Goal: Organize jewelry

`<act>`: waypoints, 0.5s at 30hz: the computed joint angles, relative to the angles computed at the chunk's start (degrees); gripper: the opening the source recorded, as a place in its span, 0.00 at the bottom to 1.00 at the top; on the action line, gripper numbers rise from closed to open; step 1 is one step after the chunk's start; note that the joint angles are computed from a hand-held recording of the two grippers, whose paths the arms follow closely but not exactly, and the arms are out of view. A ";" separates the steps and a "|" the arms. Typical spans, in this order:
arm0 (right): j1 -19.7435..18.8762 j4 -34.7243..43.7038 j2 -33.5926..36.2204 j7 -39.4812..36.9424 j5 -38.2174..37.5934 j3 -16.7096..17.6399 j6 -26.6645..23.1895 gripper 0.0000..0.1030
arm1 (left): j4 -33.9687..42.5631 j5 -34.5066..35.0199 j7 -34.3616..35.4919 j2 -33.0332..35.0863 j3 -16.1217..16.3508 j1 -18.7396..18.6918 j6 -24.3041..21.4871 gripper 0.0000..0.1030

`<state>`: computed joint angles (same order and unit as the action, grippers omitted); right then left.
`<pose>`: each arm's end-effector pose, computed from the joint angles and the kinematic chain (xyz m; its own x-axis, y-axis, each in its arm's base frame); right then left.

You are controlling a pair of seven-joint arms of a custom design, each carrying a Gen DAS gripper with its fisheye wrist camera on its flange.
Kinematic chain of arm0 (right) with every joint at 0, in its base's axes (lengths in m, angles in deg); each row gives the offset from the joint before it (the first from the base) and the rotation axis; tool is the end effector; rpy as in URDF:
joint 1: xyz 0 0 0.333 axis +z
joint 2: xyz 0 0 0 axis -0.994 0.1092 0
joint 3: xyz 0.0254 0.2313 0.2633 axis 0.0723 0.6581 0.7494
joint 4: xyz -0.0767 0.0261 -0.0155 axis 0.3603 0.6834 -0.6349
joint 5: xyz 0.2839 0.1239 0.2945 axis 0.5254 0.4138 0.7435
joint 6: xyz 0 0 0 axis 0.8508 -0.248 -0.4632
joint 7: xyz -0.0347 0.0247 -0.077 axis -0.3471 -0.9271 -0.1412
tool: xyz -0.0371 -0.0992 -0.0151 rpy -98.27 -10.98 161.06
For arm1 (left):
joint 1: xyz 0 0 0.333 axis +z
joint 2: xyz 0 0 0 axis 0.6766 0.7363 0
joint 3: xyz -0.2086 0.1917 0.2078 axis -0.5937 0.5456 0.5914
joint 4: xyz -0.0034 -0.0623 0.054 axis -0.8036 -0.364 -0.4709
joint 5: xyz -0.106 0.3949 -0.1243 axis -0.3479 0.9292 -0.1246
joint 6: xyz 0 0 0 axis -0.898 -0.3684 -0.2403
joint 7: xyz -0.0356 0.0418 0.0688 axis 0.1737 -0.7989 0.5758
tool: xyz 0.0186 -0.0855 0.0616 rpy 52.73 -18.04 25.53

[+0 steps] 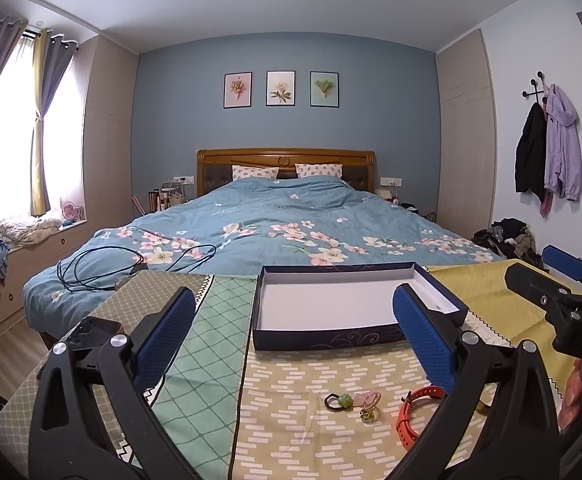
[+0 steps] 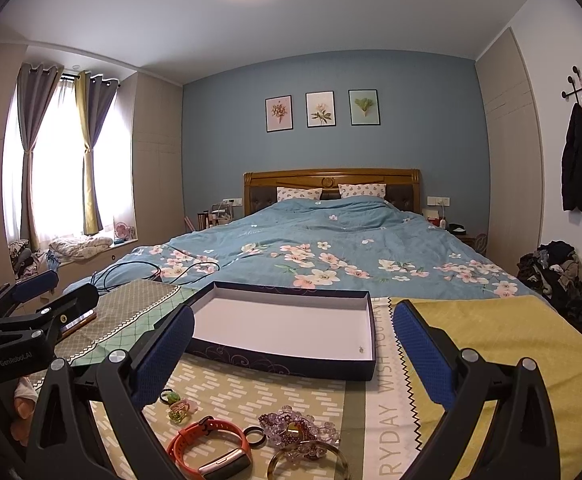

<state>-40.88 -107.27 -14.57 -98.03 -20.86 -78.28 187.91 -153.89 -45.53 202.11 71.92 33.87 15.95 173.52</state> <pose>0.6155 0.5004 0.5519 -0.0574 -0.9981 -0.0233 -0.2137 0.0351 -0.9763 0.6454 -0.2744 0.5438 -0.2889 -0.9573 0.0010 -0.2022 0.0600 -0.9775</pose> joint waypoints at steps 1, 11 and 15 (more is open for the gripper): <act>0.03 -0.02 0.04 0.07 -0.06 -0.02 -0.04 0.93 | -0.05 0.34 -0.26 0.02 -0.23 0.23 0.09 0.94; 0.07 0.39 0.39 -0.28 0.12 -0.20 0.07 0.93 | -0.12 1.80 -1.24 0.05 -0.77 0.78 0.34 0.94; 0.15 0.50 0.54 -0.13 -0.06 -0.34 0.18 0.93 | -0.14 1.77 -1.24 0.05 -0.78 0.73 0.60 0.94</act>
